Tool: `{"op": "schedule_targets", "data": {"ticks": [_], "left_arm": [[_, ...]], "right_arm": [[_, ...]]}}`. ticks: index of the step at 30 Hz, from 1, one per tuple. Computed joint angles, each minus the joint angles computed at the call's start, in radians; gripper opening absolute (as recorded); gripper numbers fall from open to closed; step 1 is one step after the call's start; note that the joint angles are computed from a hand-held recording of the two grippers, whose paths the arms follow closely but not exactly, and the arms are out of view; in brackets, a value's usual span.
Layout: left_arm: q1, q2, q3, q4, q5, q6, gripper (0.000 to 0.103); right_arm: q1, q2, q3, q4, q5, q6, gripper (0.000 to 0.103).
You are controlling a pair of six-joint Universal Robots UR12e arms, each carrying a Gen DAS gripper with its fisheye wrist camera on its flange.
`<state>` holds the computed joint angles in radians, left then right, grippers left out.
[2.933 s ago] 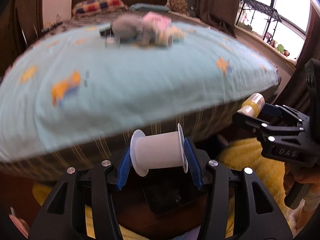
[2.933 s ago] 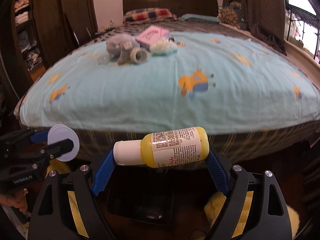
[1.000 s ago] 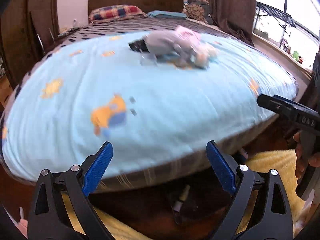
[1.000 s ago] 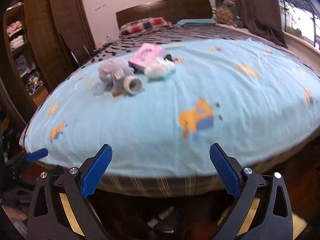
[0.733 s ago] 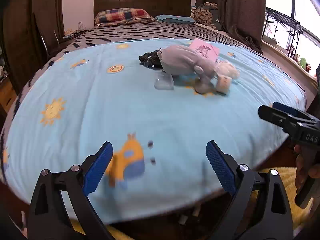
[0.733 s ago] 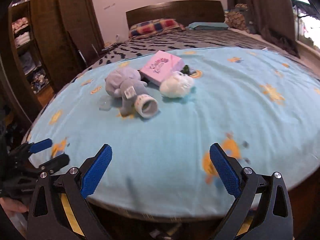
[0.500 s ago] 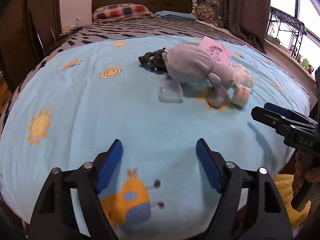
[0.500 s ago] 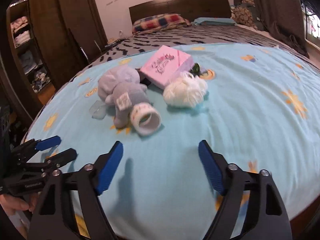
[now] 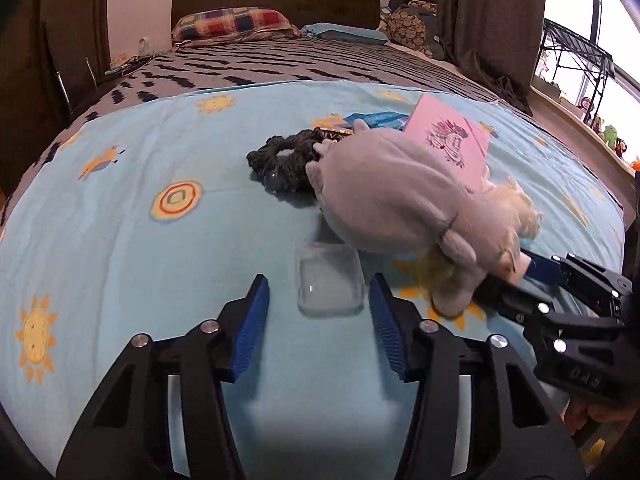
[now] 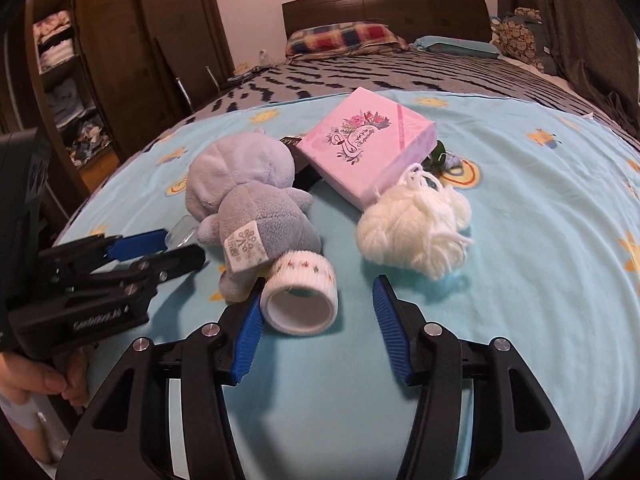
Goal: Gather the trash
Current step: 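Grasp the clear plastic box with the left tool while the right tool grasps the white tape roll, then lower the clear box and tape roll into the bin and open both tools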
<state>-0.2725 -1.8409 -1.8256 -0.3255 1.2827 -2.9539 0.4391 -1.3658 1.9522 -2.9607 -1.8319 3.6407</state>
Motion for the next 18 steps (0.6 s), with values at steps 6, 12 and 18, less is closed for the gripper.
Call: {"op": "schedule_targets", "data": {"ticks": [6, 12, 18], "left_arm": [[0.003, -0.009, 0.01, -0.005, -0.013, 0.005, 0.035], [0.002, 0.018, -0.028, 0.015, 0.008, 0.029, 0.035], [0.008, 0.074, -0.094, 0.023, -0.002, 0.045, 0.034]], "right_arm": [[0.001, -0.002, 0.008, -0.031, 0.01, 0.014, 0.035], [0.024, -0.011, 0.008, -0.001, -0.027, 0.013, 0.034], [0.056, -0.043, 0.036, 0.019, -0.074, 0.044, 0.034]]}}
